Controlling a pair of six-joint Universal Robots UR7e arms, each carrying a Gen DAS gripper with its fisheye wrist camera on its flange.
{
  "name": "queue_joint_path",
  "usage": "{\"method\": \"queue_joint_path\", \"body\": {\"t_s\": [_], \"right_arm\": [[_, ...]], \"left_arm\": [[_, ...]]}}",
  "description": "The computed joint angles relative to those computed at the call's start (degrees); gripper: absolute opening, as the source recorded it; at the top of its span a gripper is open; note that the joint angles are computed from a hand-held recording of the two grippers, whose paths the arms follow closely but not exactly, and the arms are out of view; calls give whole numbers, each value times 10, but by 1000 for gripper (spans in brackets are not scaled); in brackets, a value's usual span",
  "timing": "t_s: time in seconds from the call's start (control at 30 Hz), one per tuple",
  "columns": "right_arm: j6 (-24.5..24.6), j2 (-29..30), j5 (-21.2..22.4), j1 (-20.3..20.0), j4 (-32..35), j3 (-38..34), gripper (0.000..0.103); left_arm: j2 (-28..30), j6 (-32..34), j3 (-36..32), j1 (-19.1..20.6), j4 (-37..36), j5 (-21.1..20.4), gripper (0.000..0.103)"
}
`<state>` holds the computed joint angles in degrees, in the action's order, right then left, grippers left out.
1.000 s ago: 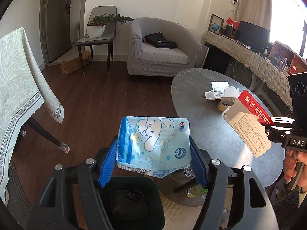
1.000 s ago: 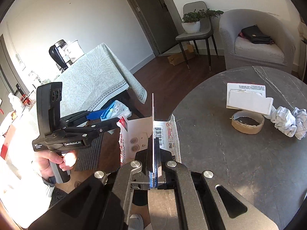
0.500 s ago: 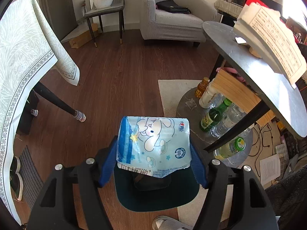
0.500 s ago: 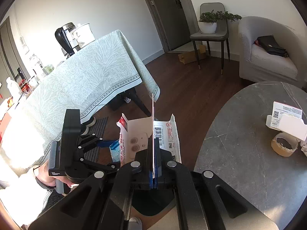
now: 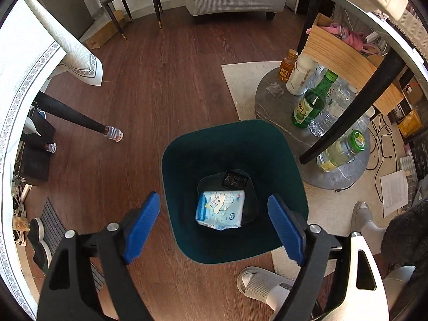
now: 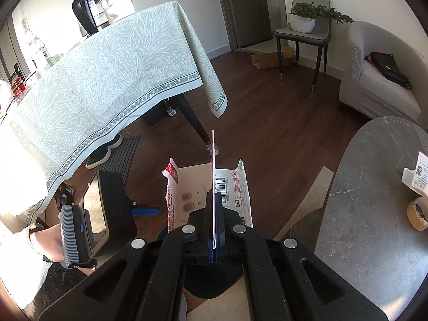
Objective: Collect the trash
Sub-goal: 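Carry both items over the green bin and open both grippers to drop them, then move both tools back to the table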
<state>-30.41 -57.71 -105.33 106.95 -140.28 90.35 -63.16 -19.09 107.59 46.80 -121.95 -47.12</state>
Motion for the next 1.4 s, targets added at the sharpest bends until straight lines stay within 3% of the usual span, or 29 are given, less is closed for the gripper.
{"method": "queue_joint_path", "body": {"t_s": [0.07,0.2,0.3,0.43,0.73,1.07,1.13,1.2,1.23,1.4], "right_arm": [[3,7,-5,1,3,-1,1],[6,24,-19,6,9,-5,1],[9,35,-24,7,15,-6,1],[10,51,-33,5,17,1,1],[3,86,-85,-9,38,23,1],[-17,107,-141,-18,57,42,1],[-16,108,-143,-21,66,42,7],[-20,106,-150,-21,57,49,37],[-22,104,-152,-19,51,54,44],[-31,90,-140,-19,48,62,48]], "left_arm": [[-9,3,6,-2,-6,3,86],[-30,-2,18,-6,-25,15,72],[-50,-7,30,-12,-61,35,70],[-74,-9,40,-19,-112,49,53],[-91,2,32,-38,-172,57,33],[-88,10,17,-55,-194,57,29],[-84,10,12,-57,-195,57,29],[-81,12,9,-60,-201,60,29],[-80,14,9,-62,-205,60,29],[-74,18,5,-71,-215,67,29]]}}
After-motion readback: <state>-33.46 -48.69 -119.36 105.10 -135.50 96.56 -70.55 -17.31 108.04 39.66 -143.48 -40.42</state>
